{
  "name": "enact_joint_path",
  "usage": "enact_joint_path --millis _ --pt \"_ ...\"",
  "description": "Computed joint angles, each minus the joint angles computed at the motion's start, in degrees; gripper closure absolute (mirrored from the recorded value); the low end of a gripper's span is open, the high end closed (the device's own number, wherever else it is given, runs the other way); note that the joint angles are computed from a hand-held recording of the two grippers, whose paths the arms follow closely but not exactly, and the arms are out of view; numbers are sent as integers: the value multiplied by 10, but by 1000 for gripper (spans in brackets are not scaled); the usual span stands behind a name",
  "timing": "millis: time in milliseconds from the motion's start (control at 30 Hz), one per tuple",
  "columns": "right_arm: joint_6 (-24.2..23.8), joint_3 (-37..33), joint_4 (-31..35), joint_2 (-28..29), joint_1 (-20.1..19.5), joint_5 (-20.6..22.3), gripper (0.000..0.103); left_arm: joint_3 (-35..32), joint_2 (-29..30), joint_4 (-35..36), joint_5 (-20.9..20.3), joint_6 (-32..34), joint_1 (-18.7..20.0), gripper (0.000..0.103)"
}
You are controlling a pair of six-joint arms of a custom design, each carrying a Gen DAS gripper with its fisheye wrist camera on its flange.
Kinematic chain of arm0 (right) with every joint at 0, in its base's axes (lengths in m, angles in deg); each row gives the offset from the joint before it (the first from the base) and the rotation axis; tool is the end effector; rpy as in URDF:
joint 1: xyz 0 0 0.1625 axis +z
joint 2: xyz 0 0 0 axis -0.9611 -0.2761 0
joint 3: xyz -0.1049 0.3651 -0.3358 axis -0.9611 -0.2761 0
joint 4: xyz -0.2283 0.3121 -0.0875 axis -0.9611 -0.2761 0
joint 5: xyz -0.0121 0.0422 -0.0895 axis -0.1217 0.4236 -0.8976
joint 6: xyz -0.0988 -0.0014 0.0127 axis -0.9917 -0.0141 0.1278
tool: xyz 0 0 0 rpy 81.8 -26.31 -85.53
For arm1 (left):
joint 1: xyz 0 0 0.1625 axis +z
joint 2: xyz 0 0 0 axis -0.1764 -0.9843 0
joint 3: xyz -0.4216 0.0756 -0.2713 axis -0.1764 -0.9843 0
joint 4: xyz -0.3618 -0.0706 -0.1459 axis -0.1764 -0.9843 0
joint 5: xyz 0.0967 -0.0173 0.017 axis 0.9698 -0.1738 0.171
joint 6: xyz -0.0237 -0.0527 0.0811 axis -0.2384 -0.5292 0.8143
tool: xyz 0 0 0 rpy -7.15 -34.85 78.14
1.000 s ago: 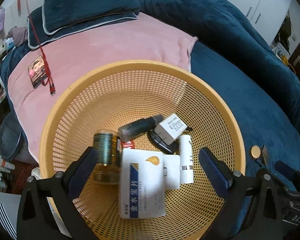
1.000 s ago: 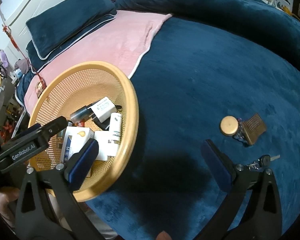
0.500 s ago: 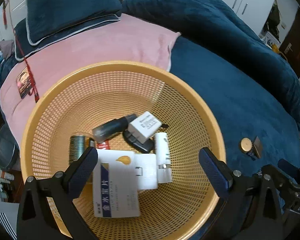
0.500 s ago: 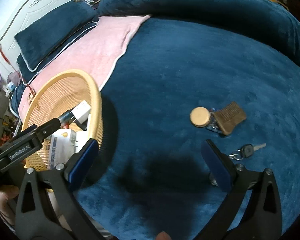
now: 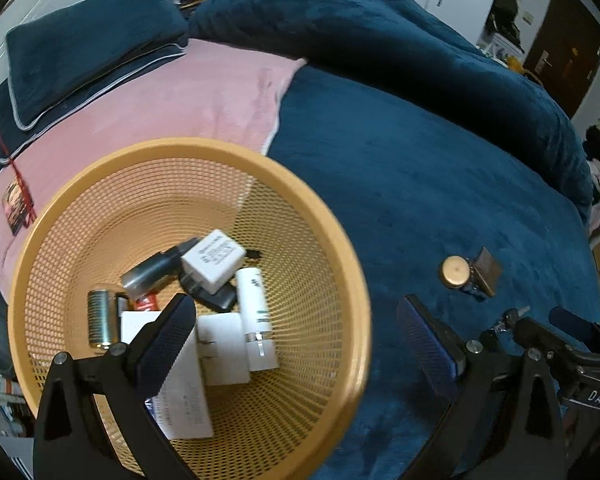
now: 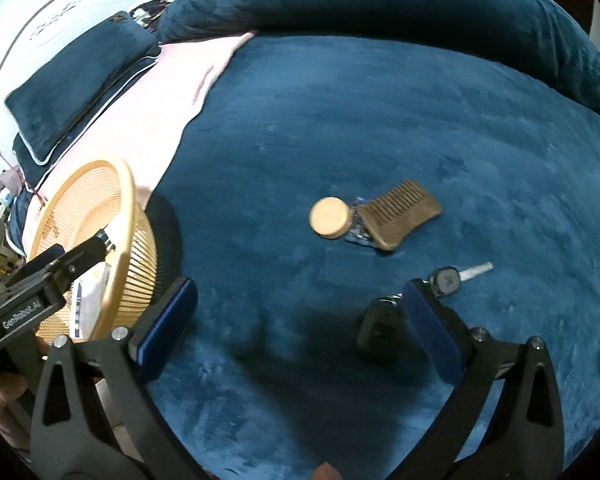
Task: Organize rigid objects
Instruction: 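Move both open tools back over the comb and keys on the bedspread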
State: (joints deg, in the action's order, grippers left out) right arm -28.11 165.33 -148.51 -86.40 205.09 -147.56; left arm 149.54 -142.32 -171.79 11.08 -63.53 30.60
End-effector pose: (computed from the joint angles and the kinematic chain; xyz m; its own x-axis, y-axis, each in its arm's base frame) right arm 0.3471 -0.2938 0.0823 -0.8246 -0.1117 0.5547 -0.3537 0.8669 -0.3513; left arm -0.1253 -0.2645 0.3453 -0.7857 -0.0427 -0.6171 0.3195 0.8262 -0.4641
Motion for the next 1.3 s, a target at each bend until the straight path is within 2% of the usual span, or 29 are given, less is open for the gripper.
enact_joint_path --millis 333,600,900,1300 --pt "17 32 -12 -27 -17 -12 0 15 45 -86 -9 52 1 2" --pt "29 57 -24 -50 -33 -22 0 33 81 -173 -10 105 -19 2" --pt "41 90 -34 -83 -51 -35 0 55 150 -321 -39 198 -18 2" --pt "51 128 -56 -107 -87 -42 0 62 223 -422 -74 263 -3 2"
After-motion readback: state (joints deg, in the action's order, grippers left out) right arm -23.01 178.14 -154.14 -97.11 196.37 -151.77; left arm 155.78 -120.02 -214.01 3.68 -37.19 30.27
